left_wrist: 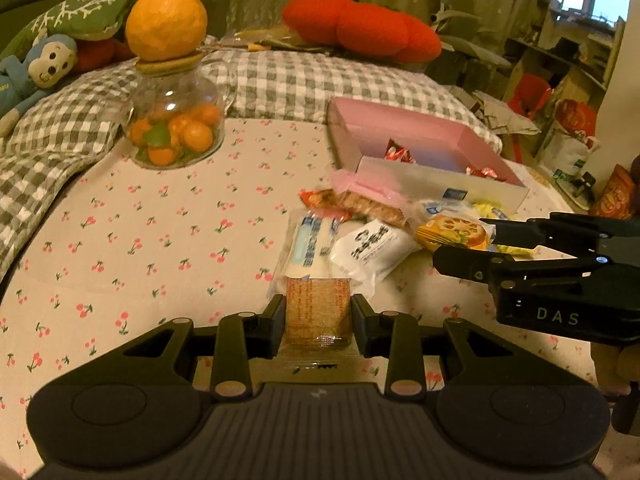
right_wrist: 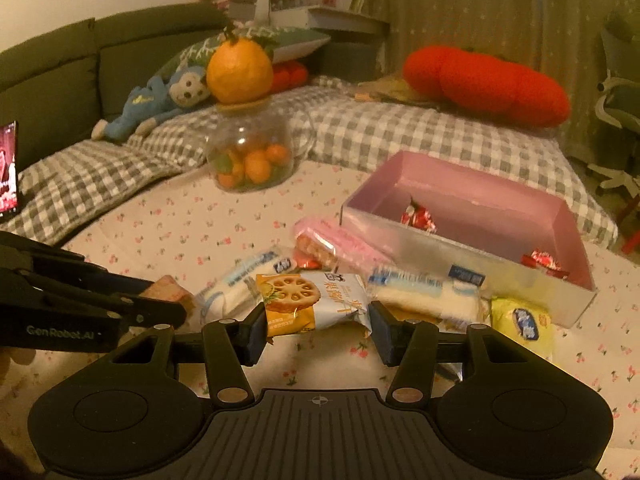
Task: Organize snacks
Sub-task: 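Lift the wafer packet with the left tool while the right tool grasps the lotus-chip packet, then lower both packets into the pink box and open both tools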
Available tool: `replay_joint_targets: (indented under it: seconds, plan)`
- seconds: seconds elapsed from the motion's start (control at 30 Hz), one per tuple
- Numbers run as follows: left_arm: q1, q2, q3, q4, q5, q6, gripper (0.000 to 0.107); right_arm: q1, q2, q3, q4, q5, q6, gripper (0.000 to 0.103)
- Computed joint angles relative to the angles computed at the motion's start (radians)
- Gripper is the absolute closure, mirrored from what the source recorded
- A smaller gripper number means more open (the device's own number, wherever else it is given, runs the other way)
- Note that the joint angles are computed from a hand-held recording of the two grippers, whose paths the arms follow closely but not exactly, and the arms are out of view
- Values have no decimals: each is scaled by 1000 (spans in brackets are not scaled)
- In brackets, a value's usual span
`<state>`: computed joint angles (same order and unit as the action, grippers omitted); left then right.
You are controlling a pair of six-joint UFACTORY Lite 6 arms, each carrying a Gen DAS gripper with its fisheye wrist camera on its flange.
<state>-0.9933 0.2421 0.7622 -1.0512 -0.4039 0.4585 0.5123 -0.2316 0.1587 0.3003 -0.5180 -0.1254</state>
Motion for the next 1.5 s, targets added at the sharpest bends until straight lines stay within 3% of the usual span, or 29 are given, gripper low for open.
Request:
replay_joint_targets:
  seconds: [0.37,0.87,1.2,1.5]
  plan:
    - [-5,42,118,-97,-2,110,75,-148,-137,-7,-105,86,43,51]
    - [-4,218,406,-262,12,263,75,-464,-126,41,-535,112,337,51]
    - [31,430,731,-506,96,572,75,-704,97,236,-909,80,646,51]
    - [33,730,1167,-908,108,1054,75,-809,352,455,-1008,73,713,51]
